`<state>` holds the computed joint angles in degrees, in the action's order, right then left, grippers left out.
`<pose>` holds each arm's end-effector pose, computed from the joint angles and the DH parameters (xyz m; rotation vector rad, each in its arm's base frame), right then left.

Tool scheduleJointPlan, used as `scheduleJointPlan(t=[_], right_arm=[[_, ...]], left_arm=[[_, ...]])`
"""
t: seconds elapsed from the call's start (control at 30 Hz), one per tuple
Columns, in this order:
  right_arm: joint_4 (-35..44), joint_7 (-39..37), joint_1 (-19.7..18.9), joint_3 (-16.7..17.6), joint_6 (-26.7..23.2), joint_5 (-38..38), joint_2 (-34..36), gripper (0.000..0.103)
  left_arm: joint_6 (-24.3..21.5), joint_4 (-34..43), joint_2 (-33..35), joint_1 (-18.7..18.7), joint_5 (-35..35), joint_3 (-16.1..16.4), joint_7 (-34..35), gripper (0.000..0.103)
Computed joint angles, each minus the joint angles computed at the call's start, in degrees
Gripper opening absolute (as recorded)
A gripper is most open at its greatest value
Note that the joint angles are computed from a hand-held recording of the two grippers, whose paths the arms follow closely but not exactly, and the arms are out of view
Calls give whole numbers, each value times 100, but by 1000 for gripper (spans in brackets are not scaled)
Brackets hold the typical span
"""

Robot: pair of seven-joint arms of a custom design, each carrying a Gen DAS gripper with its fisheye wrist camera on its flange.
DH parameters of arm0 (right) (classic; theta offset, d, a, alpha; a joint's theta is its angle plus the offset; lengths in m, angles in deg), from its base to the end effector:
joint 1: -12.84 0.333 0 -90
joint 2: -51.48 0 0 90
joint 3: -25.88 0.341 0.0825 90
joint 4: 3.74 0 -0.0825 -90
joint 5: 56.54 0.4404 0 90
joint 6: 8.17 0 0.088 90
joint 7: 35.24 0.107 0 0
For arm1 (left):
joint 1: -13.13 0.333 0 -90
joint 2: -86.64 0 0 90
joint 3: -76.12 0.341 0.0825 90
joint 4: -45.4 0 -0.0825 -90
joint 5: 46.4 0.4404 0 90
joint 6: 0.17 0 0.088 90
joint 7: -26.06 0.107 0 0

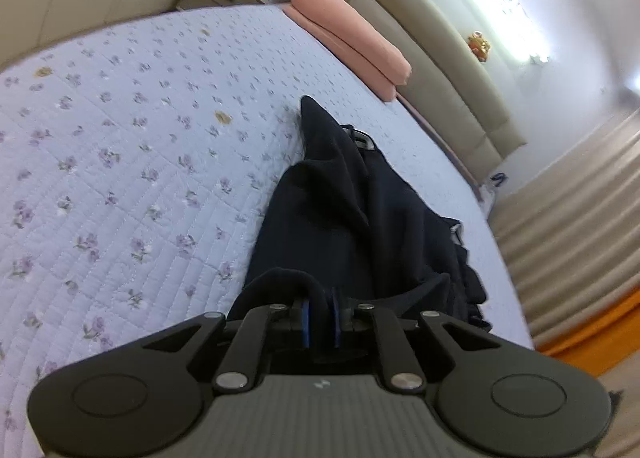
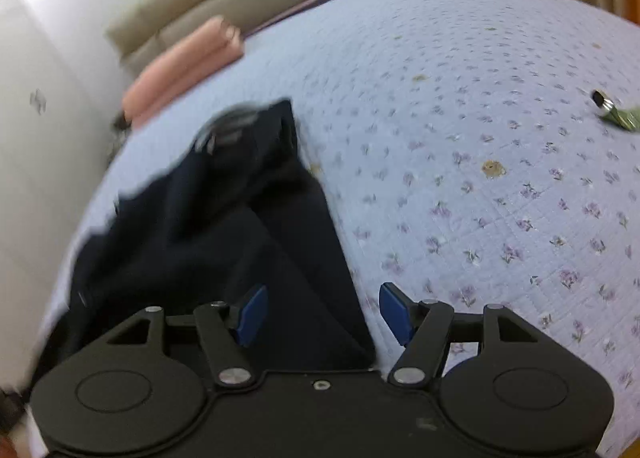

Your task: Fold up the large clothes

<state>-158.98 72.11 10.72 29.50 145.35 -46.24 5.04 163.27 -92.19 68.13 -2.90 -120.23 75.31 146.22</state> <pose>0.3911 0.0069 0.5490 -1.3271 2.0139 -0.4865 0.5066 -0.0997 0.4919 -2.2135 1.6213 -1.5069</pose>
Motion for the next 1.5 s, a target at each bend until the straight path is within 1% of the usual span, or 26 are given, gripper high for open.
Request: scheduleJointPlan(t=[0.1,0.13,0.2,0.27,0.33,0.4,0.5,0.57,0.67,0.73,0.8,0.87,0.9,0.93,1.0,1.03,1.07,1.13,1.17,1.2,1.27,1.33,1.37,1.43,1.47,1.5], right_arm=[[-34,-435,287,-128,186,15,125,76],[24,-598,366,-120,282,-8,247,76],[204,-787,422,-35,356,-69,473,84],[407,-1064,560,-72,547,-74,820,84],[631,-1432,724,-189,712,-28,1219,85],[843,-1536,666,-146,689,-49,1500,85],[1109,-1957,871,-405,645,192,1878,85],[1203,-2194,884,-434,601,248,1998,85],[1305,-2320,771,-333,637,172,2179,86],[1342,-2382,761,-330,720,212,2288,87],[1361,-2362,713,-266,804,184,2372,87],[1411,-2434,792,-298,744,269,2470,87],[1418,-2552,898,-370,704,394,2488,84],[1401,-2772,1062,-482,702,585,2484,78],[1253,-2980,1068,-370,875,523,2363,31],[1156,-3069,1038,-290,966,347,2257,24],[1055,-3366,1207,-410,1016,485,2116,20],[916,-3792,1546,-699,1023,890,1875,20],[876,-3884,1556,-709,989,958,1805,20],[870,-3919,1500,-658,954,954,1797,20],[927,-3903,1341,-521,871,865,1912,23],[1032,-3745,1206,-418,821,842,2098,28],[1074,-3720,1219,-431,822,895,2166,31],[1121,-3742,1264,-484,862,1010,2225,46],[1145,-3729,1238,-461,859,995,2254,57],[1156,-3716,1190,-439,831,950,2273,69]], left_arm=[[-504,166,42,40,-743,264,474,15],[-556,272,109,93,-974,264,600,15],[-366,495,266,231,-1254,152,786,18],[192,644,402,421,-936,-135,702,22],[483,639,458,553,-124,-312,263,23],[280,599,475,581,640,-268,-46,23],[-263,578,468,486,1217,-99,121,28],[-160,491,466,488,1805,-190,64,33],[229,381,592,549,2723,-367,-652,42],[193,448,744,476,2858,-283,-988,43],[1,592,885,257,2345,-66,-743,44],[-87,709,1019,241,2003,-86,-589,45],[67,708,1065,284,2081,-194,-690,39],[289,653,1058,326,2309,-315,-812,15],[840,442,918,302,2700,-470,-941,15],[1081,324,786,102,2537,-379,-672,14],[1261,227,622,-270,2110,-135,-119,14],[1485,93,315,-1139,1326,515,902,14],[1389,92,190,-1513,847,838,1485,14],[1169,115,142,-1687,606,1029,1802,15],[651,204,251,-1559,576,1042,1927,15],[634,305,522,-1280,878,805,1487,16],[622,376,643,-1213,758,769,1446,17],[502,521,803,-1163,88,807,1697,20],[424,576,840,-1123,-257,820,1860,21],[333,615,859,-1075,-581,824,2032,28]])
